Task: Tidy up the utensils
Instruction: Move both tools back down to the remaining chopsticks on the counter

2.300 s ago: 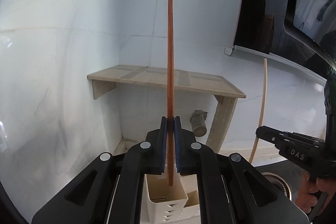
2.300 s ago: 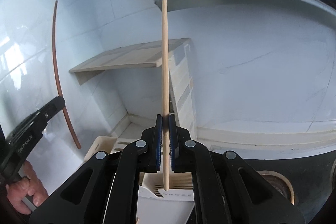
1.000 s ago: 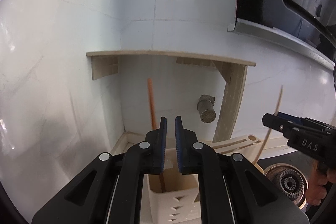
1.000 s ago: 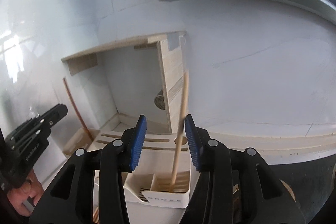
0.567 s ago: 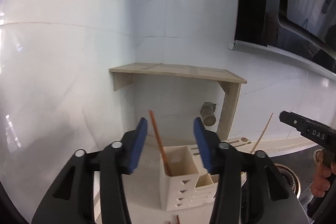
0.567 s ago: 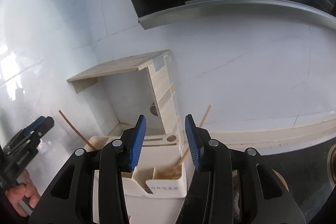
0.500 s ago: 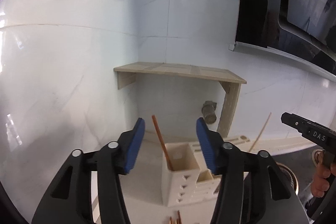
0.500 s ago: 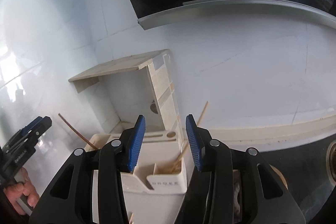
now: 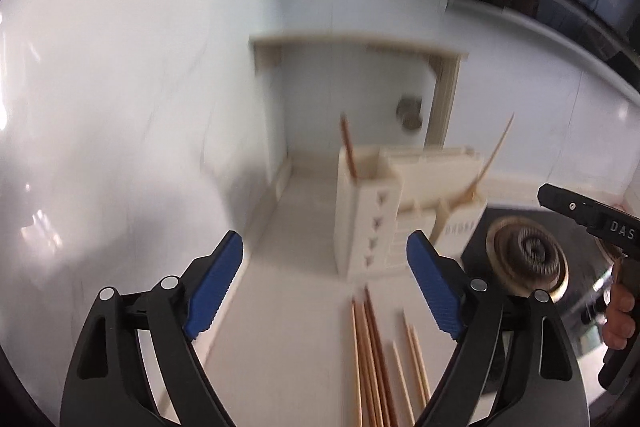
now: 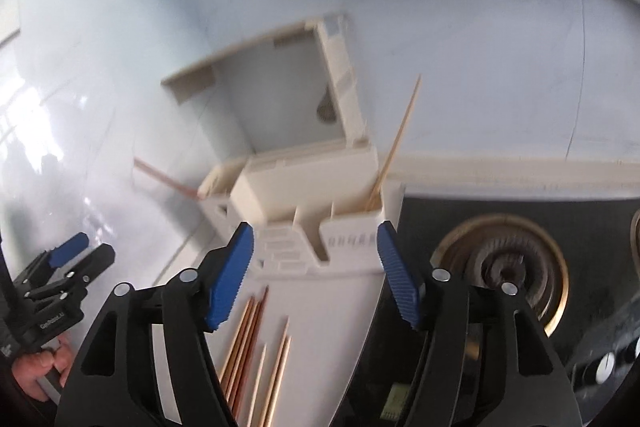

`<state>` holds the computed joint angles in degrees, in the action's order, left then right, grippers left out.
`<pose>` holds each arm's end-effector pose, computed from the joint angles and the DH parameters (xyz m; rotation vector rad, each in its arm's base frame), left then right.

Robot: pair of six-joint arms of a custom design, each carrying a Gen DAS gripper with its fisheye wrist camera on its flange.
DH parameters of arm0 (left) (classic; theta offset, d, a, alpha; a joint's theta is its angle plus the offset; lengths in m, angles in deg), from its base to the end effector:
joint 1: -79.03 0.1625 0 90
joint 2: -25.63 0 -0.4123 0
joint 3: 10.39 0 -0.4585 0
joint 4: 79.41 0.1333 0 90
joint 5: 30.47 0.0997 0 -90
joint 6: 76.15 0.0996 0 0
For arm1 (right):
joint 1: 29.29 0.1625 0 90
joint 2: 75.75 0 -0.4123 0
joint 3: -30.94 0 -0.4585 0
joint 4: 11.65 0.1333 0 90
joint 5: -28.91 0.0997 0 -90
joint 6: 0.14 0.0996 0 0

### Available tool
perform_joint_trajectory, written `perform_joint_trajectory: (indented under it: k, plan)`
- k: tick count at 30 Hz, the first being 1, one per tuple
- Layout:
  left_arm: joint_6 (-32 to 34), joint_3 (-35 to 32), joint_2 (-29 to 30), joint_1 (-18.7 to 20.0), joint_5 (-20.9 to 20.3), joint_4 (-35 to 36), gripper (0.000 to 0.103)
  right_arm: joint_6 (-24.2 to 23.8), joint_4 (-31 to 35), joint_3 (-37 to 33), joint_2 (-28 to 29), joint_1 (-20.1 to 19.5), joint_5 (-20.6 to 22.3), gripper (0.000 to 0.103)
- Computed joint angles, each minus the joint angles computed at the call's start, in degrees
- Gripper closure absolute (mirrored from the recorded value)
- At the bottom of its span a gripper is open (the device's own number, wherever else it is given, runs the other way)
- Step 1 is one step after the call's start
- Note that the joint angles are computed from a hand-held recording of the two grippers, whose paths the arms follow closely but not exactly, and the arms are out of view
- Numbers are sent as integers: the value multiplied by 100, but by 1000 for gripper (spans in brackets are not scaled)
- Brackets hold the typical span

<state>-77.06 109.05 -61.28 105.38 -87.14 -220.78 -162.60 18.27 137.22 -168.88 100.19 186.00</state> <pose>-0.3915 -0.4037 0.2811 1.2943 2.3812 -0.8125 0.2764 -0.2701 0.3706 -0.1884 -2.1172 1.4256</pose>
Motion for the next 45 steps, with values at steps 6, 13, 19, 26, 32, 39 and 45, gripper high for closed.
perform_joint_trajectory:
  k: [6, 13, 19, 26, 32, 39, 45]
  plan:
    - [-697, -107, -124, 333, -534, 1536, 18, 1756, 1303, -29, 491, -169, -710, 33]
    - [-1072, -281, 131, 563, -879, 3004, 18, 2582, 1966, -17, 773, -519, -1540, 33]
    - [-1196, -331, 317, 610, -1026, 3724, 18, 2980, 2288, 11, 847, -833, -2118, 33]
    - [-1644, -493, 566, 739, -1057, 4358, 18, 3266, 2451, 50, 891, -1008, -2433, 33]
    - [-1794, -542, 741, 765, -1030, 4697, 20, 3301, 2478, 55, 911, -1006, -2489, 33]
    - [-1873, -565, 931, 697, -1008, 4885, 23, 3352, 2654, -13, 986, -1155, -2823, 33]
    - [-1962, -626, 1088, 684, -1017, 4985, 30, 3300, 2577, -42, 933, -1308, -3141, 33]
